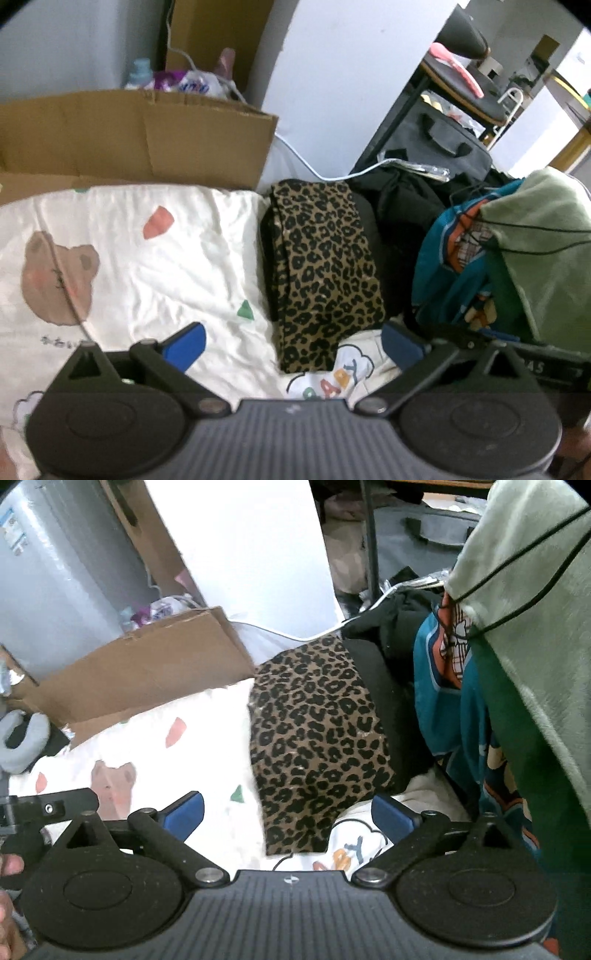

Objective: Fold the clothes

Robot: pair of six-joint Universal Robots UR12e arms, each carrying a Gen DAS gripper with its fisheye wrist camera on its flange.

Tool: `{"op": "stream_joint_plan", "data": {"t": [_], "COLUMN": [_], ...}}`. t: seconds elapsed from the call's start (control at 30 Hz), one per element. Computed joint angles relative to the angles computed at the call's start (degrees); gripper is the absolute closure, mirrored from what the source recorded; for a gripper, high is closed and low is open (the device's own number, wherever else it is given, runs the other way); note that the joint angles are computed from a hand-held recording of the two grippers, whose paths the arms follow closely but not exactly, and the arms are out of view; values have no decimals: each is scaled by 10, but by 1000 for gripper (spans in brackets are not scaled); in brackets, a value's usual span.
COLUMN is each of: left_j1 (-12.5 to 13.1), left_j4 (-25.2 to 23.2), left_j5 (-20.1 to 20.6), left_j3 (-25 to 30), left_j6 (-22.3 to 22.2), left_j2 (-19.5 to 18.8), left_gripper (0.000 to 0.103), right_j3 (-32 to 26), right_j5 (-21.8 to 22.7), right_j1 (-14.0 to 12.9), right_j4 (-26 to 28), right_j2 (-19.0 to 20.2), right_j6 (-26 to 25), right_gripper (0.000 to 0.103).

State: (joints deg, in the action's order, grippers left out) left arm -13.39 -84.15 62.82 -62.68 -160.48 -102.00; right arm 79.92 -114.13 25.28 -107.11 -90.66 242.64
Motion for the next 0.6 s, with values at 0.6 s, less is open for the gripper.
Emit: {"op": "stream_joint_plan", "data": {"t": [0.6], "left_j1": [55], "left_j4": [-94], "left_j5": [3], "left_j3": [69], "left_j6": [-1], "left_j2": [49], "left_gripper": [0], "right_j3": [-128], "right_j5": [-36], "right_j1": [62], "right_j4": [108], "right_j2": [19], "right_j6": [23], "right_gripper": [1]}}
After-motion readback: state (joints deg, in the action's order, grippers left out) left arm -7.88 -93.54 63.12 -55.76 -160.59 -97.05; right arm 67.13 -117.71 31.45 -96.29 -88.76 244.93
